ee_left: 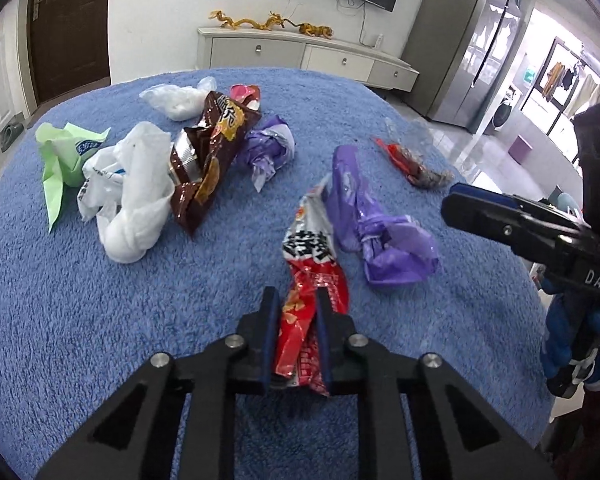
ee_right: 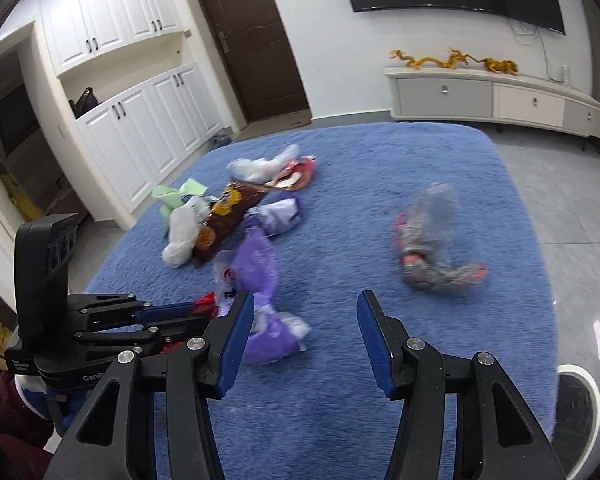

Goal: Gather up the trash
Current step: 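Grasp the red-white snack bag with the left gripper while the right grasps the purple wrapper, then carry both wrappers to the white bin and open both grippers over it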

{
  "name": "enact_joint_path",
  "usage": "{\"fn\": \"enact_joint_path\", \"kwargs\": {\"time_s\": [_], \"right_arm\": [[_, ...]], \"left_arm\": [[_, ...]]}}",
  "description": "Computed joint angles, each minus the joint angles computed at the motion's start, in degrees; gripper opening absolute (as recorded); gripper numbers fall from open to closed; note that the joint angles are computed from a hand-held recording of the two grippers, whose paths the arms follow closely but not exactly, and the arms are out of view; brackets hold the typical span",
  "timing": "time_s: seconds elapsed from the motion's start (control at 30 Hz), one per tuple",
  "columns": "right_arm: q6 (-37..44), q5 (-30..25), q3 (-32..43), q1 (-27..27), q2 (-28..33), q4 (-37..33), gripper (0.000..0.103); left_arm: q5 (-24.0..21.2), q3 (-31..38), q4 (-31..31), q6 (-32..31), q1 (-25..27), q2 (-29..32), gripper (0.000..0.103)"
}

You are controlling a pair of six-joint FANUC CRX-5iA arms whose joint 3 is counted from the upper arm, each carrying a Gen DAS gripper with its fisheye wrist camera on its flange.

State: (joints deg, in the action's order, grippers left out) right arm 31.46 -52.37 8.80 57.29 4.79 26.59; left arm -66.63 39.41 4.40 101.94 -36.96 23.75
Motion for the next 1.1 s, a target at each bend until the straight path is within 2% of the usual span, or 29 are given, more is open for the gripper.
{"fn": "enact_joint_path", "kwargs": {"time_s": [0.13,0.37,0.63,0.7,0.77,0.93,1.1], "right_arm": [[2.80,-0.70,2.09,0.49,1.40,-2.55,0.055],[5.50,-1.04,4.32,0.41,3.68,-5.55,0.062],[7.41,-0.45,6.47,0.44,5.37,-8.58,0.062],[7.86,-0.37,6.78,0.53,5.58,-9.19,0.055],[8.11,-0.20,6.93,0.62,5.69,-9.69,0.038],[5.68,1.73,4.33,1.23,3.84,-7.63,0.034],[-1.92,3.25,-1.49,2.66,-0.47,0.50,0.033]], "left_arm": [[1.54,-3.14,-0.28,1.03,0.21,-2.28,0.015],[1.15,-5.72,-6.37,5.62,-0.26,-6.08,0.015],[0.69,-6.39,-9.29,9.22,-0.25,-7.76,0.015],[0.58,-6.74,-10.01,10.04,-0.47,-8.39,0.015],[0.26,-6.80,-10.97,10.77,-0.85,-8.90,0.015],[0.00,-6.41,-12.32,11.46,-1.53,-9.71,0.015],[0.38,-4.42,-12.70,10.44,-2.38,-9.08,0.015]]}}
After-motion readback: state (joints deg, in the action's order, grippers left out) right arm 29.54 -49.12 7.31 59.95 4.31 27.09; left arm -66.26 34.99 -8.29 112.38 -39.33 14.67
